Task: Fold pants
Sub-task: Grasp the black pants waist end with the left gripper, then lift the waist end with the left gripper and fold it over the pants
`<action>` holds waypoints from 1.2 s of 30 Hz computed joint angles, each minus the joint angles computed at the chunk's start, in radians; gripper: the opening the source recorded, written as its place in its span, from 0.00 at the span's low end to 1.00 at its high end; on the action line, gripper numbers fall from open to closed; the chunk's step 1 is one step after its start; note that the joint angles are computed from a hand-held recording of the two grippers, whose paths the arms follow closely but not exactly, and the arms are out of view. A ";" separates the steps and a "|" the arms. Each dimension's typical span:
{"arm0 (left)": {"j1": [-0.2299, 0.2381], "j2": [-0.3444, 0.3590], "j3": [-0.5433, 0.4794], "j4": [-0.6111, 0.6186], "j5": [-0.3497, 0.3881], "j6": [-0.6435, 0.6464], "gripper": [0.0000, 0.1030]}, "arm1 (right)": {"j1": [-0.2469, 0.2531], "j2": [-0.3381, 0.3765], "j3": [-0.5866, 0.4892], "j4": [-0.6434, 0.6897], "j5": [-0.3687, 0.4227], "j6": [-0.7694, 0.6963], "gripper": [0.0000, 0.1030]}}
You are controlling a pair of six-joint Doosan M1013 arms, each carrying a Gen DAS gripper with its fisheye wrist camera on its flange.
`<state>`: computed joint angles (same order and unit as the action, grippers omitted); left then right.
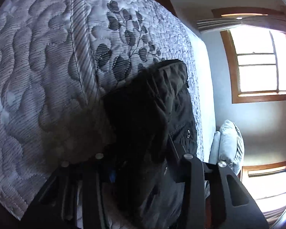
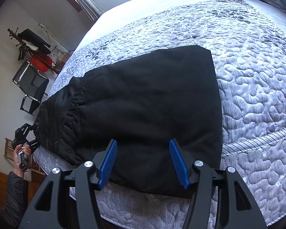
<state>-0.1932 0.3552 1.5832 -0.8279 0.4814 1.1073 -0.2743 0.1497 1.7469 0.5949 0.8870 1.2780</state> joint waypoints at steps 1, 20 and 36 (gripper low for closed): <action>0.000 0.002 0.000 -0.006 -0.003 0.001 0.41 | 0.000 0.000 0.001 0.000 0.000 -0.003 0.57; -0.022 0.008 0.001 -0.253 -0.090 0.180 0.19 | -0.008 0.002 0.002 0.023 0.009 -0.017 0.57; -0.071 -0.010 -0.035 -0.359 -0.176 0.408 0.17 | -0.028 -0.003 0.011 0.063 0.012 -0.025 0.57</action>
